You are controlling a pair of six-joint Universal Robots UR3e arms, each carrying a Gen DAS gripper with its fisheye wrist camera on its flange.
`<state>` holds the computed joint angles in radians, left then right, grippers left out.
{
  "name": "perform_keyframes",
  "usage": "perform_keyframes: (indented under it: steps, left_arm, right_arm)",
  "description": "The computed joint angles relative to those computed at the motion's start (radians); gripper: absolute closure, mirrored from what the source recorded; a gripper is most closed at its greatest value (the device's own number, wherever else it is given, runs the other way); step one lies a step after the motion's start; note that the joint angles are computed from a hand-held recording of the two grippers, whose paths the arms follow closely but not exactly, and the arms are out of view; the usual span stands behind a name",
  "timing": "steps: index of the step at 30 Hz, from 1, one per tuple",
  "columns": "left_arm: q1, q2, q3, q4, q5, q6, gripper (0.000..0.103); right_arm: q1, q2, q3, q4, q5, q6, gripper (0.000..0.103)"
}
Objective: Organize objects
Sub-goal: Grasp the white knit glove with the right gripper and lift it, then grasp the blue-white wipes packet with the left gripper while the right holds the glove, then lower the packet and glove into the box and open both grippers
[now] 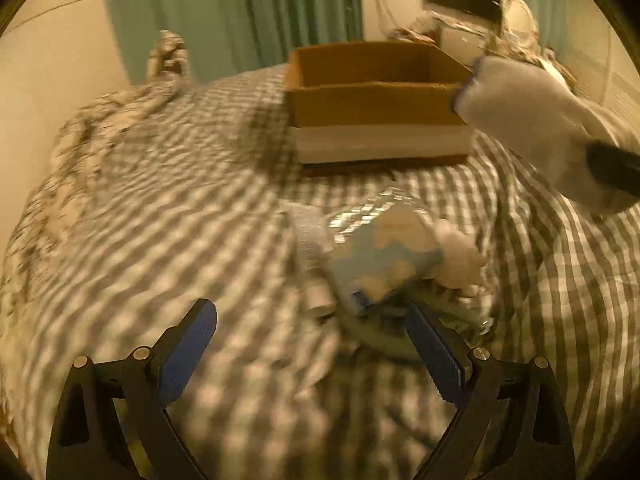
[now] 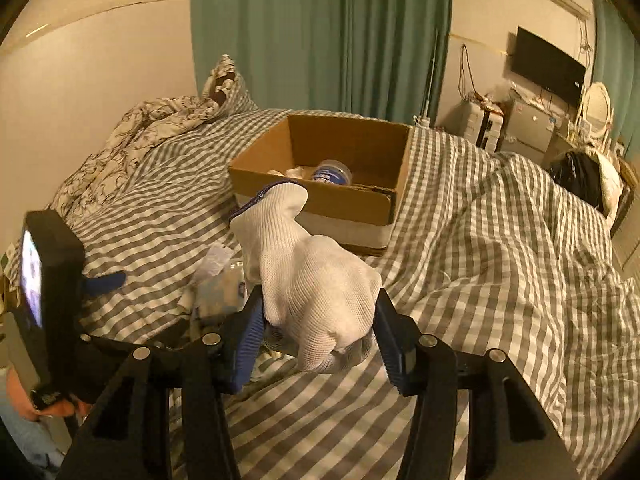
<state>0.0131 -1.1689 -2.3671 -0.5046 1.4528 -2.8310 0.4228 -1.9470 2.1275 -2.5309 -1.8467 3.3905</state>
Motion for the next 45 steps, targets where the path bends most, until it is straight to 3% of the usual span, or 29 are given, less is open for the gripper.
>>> perform_keyframes:
  steps: [5,12,16,19,21,24,27,34,40,45]
  left_arm:
    - [-0.101,-0.250,0.109,0.064,0.037,-0.015,0.005]
    - [-0.141,-0.409,0.205,0.132,-0.005,0.005,0.005]
    - [-0.119,-0.445,0.235,0.098,-0.064,0.039,0.007]
    - [-0.123,-0.440,0.233,0.081,-0.062,0.056,0.034]
    - [-0.116,-0.423,0.225,0.065,-0.067,0.068,0.063]
    - [-0.077,-0.360,0.214,0.004,-0.118,0.076,0.078]
    - [-0.073,-0.301,0.201,0.001,-0.114,0.072,0.080]
    - [-0.012,-0.130,0.277,-0.158,-0.175,0.090,0.080]
    - [-0.002,-0.165,0.477,-0.235,-0.193,0.048,0.080]
    - [-0.051,-0.303,0.662,-0.183,-0.145,-0.009,0.080]
  right_arm:
    - [-0.109,-0.051,0.063,-0.005,0.114,-0.030,0.051]
    - [-0.170,-0.023,0.090,-0.020,0.192,-0.045,0.051]
    - [-0.186,-0.025,0.098,-0.014,0.208,-0.048,0.051]
    - [-0.180,-0.031,0.101,-0.015,0.199,-0.042,0.051]
    - [-0.167,-0.034,0.098,-0.015,0.184,-0.037,0.051]
    - [-0.129,-0.040,0.085,-0.007,0.143,-0.023,0.051]
    - [-0.098,-0.055,0.076,0.007,0.112,-0.009,0.051]
    - [-0.049,-0.088,-0.001,0.055,0.045,-0.004,0.051]
    - [-0.065,-0.021,-0.160,0.046,0.010,-0.076,0.051]
    - [-0.139,0.072,-0.305,0.013,0.037,-0.151,0.051]
